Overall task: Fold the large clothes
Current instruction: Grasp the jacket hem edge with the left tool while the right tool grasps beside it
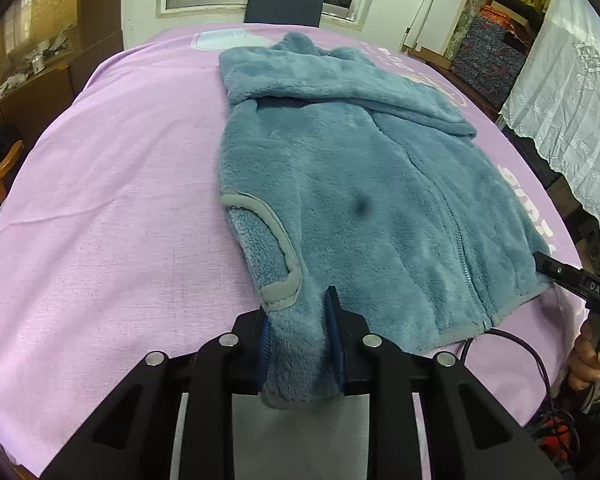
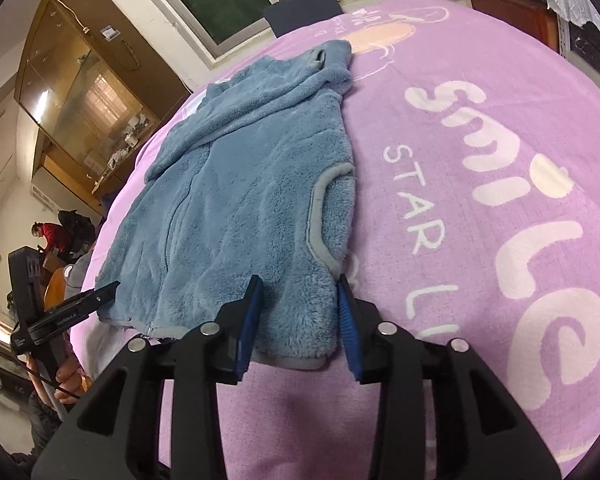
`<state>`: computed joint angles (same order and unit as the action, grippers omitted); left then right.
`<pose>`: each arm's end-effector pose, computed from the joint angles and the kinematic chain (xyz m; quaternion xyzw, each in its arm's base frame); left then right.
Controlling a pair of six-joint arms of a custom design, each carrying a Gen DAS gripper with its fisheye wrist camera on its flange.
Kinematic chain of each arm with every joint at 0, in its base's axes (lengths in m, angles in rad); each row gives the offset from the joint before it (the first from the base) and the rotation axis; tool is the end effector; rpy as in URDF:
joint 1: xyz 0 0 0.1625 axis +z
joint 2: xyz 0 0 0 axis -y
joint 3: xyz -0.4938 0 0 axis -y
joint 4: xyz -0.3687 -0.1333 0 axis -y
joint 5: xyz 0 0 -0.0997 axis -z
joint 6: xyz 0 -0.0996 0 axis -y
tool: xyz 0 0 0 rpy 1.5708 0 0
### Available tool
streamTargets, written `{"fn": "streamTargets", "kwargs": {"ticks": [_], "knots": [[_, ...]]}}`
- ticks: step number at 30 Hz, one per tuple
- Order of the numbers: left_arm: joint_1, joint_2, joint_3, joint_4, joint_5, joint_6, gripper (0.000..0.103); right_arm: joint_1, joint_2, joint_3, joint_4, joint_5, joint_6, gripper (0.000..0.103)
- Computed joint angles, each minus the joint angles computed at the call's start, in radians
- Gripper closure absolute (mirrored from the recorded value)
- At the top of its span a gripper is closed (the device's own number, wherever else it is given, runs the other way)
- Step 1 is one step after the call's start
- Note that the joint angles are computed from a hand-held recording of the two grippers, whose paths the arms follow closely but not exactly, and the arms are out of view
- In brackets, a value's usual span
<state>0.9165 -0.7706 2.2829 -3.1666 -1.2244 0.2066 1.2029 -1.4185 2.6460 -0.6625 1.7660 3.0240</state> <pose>-0.1614 -0.4850 0.0534 0.4041 0.8974 -0.0783 0.1588 0.0243 -0.2539 0.1669 -0.1554 -0.8593 0.4451 0.1982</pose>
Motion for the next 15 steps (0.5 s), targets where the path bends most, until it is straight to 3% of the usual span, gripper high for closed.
{"fn": "streamTargets", "kwargs": {"ticks": [3,7,11,14,15], "knots": [[-0.004,0.006,0.0,-0.006,0.01,-0.006,0.075,-0.029,-0.014,0.004,0.014,-0.037,-0.005,0.076],[-0.007,0.017,0.006,-0.036,0.009,-0.004,0.069,-0.016,-0.011,0.003,0.01,-0.023,-0.007,0.073],[-0.016,0.024,0.026,-0.085,0.015,0.012,0.086,-0.011,-0.005,0.009,-0.014,-0.018,-0.013,0.071],[-0.023,0.023,0.03,-0.103,0.026,0.014,0.088,-0.016,-0.008,0.008,-0.01,-0.023,-0.009,0.073],[-0.025,0.022,0.03,-0.104,0.028,0.015,0.089,-0.009,-0.009,0.003,-0.003,-0.006,-0.003,0.079]]}}
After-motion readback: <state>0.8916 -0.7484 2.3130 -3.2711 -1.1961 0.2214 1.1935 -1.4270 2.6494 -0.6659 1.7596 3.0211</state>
